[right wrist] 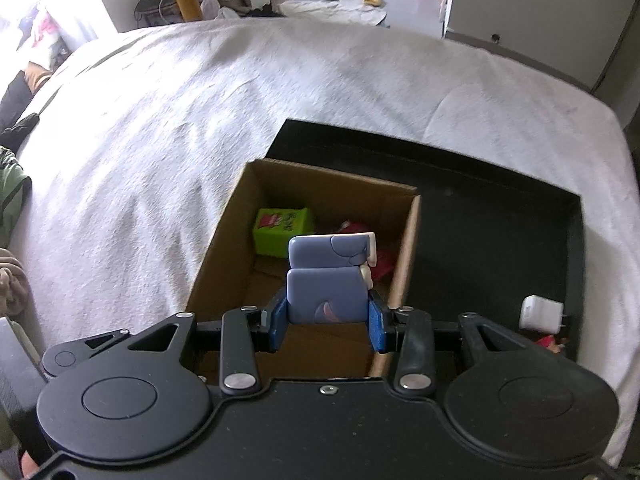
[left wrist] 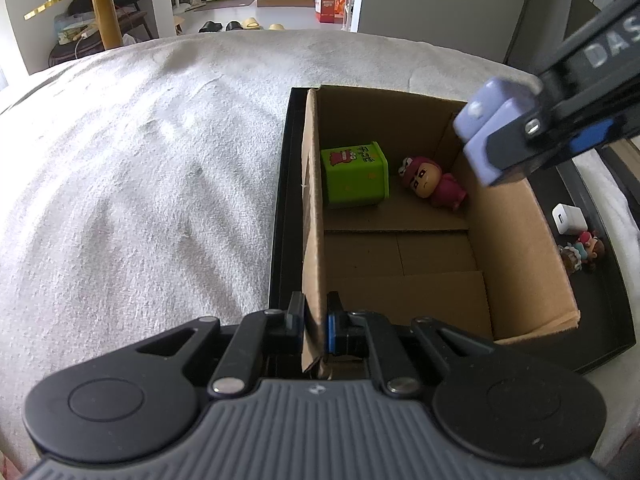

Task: Organize rigid objects
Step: 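Carry the lavender block over the box and open the right gripper, then move the right gripper to the blue smurf figure in the mug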

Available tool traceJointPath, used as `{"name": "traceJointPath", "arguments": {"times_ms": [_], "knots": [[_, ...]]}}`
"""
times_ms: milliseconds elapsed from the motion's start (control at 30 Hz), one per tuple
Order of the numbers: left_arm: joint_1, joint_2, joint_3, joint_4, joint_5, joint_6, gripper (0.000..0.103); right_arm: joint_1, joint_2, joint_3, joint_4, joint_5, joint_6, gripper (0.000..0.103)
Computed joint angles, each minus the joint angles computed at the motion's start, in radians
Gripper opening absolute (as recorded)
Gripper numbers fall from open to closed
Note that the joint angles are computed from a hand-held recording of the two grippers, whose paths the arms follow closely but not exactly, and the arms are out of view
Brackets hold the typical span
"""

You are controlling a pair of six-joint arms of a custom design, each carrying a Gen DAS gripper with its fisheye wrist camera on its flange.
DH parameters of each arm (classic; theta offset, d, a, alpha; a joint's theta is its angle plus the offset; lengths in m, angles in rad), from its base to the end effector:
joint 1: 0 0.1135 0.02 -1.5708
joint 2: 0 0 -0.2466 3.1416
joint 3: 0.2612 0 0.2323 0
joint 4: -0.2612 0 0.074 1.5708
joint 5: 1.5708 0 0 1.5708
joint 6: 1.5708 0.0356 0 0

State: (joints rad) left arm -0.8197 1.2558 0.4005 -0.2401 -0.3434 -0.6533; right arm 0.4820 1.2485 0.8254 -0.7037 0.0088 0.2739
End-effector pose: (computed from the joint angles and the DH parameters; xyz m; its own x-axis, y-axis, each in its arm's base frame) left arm 0.1352 -0.1273 0.1223 -0.8362 0.0570 -0.5454 0.0942 0.9947 -0.0405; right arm 0.1935 0.1009 0.2110 -0.8948 -0.1629 -0.4157 -0.2266 0.9679 0.1085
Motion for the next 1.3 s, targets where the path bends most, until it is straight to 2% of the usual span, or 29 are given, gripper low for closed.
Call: {"name": "traceJointPath", "arguments": {"times_ms": [400, 500, 567, 1067, 1300], "knots": [[0.009, -0.011, -0.01, 0.01, 0.007, 0.015, 0.01, 0.009, 0.155, 0.025, 0.079, -0.116, 0.133, 0.04], [0.015, -0.014, -0.012, 0.012, 0.013, 0.018, 0.01, -0.009, 0.136, 0.006, 0.124, -0.169, 0.166, 0.05], [0.019, -0.01, -0.012, 0.014, 0.016, 0.017, 0.01, -0.016, 0.124, 0.005, 0.117, -0.175, 0.171, 0.05], [0.011, 0.0, -0.009, 0.01, 0.009, 0.011, 0.01, -0.151, -0.086, -0.061, -0.013, -0.173, 0.057, 0.054], [-0.007, -0.015, -0.008, -0.002, -0.011, -0.004, 0.01, -0.279, -0.167, -0.108, -0.056, -0.188, -0.045, 0.055]]}}
